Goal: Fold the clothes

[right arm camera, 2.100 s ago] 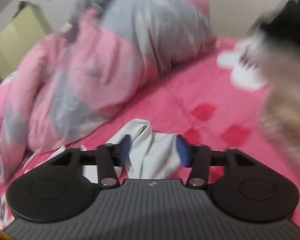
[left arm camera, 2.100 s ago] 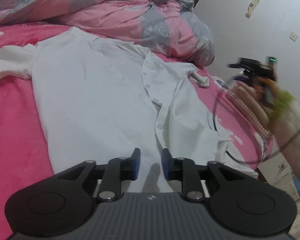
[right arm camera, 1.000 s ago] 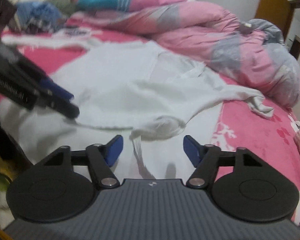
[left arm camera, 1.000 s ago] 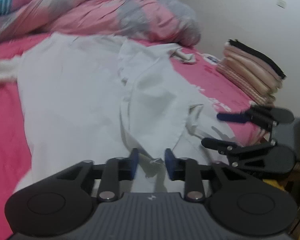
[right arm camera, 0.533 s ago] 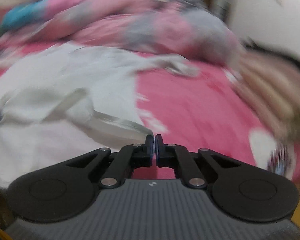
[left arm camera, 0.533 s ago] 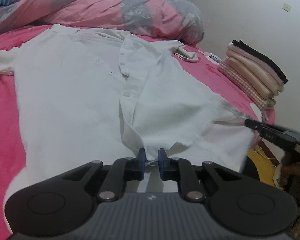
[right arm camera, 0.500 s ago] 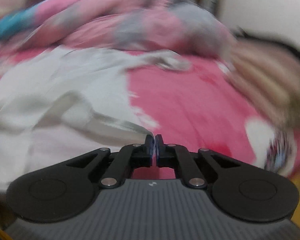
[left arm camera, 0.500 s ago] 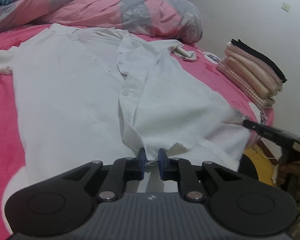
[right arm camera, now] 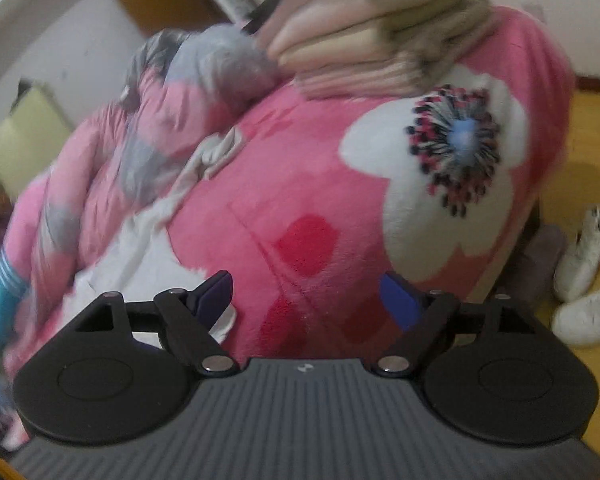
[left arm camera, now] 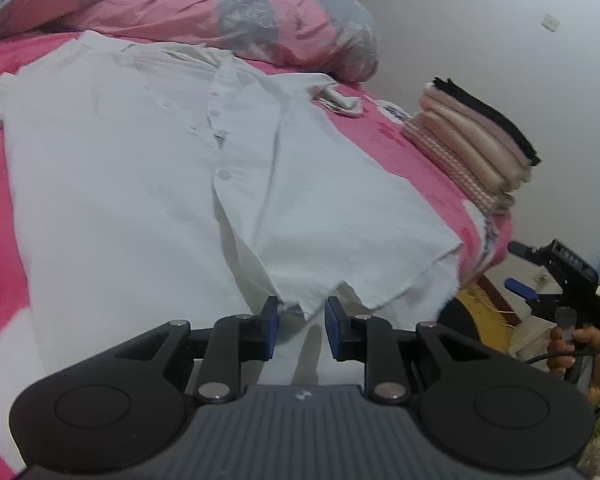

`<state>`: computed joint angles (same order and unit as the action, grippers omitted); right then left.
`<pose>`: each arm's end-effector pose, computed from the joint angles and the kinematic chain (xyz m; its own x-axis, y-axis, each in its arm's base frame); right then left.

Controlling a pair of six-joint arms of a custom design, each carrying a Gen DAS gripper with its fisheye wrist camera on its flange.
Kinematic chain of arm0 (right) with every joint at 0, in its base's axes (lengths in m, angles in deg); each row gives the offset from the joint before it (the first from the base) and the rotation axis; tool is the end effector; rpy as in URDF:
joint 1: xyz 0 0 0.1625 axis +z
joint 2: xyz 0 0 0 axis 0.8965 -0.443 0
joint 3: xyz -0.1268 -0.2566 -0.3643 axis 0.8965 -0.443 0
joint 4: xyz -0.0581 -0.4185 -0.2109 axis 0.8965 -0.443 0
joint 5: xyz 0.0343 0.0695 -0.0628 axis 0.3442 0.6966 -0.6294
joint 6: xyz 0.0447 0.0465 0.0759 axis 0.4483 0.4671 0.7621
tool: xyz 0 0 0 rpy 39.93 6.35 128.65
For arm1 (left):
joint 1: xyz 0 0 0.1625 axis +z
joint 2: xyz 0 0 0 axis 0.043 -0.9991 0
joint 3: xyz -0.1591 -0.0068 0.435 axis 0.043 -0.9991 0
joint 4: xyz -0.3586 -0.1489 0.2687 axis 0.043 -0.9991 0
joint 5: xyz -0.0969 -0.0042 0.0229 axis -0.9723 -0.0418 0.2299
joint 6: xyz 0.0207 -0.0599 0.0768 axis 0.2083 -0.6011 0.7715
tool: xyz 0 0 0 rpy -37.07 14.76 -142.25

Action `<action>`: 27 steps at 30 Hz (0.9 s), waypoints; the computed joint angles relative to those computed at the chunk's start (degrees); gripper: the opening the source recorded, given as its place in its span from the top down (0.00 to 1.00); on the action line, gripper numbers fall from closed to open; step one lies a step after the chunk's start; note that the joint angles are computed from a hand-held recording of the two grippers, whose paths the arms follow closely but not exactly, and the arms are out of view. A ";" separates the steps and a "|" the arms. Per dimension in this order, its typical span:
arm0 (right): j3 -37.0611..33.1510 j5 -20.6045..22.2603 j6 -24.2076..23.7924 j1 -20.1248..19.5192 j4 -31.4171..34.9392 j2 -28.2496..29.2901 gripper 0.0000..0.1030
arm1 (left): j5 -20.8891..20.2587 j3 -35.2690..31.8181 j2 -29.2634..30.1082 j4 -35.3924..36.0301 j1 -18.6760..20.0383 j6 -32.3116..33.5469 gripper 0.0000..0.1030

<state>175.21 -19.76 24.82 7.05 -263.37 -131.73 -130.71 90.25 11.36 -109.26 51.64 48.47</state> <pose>-0.0011 -0.3629 0.2686 -0.8839 0.4676 0.0037 0.0859 0.1700 -0.9817 -0.2037 -0.5433 0.0909 -0.8032 0.5575 -0.2101 0.5944 0.7260 -0.3460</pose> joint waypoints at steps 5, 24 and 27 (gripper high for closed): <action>1.02 13.42 1.35 -0.21 6.70 -2.53 0.21 | -3.36 0.56 -0.97 1.12 0.64 1.02 0.72; -3.28 21.24 12.23 1.84 21.55 1.42 0.36 | -4.28 1.18 -5.05 1.34 3.51 -1.99 0.70; -3.93 20.90 12.93 1.48 21.02 2.41 0.40 | -4.82 0.34 -4.96 1.61 4.59 -5.50 0.71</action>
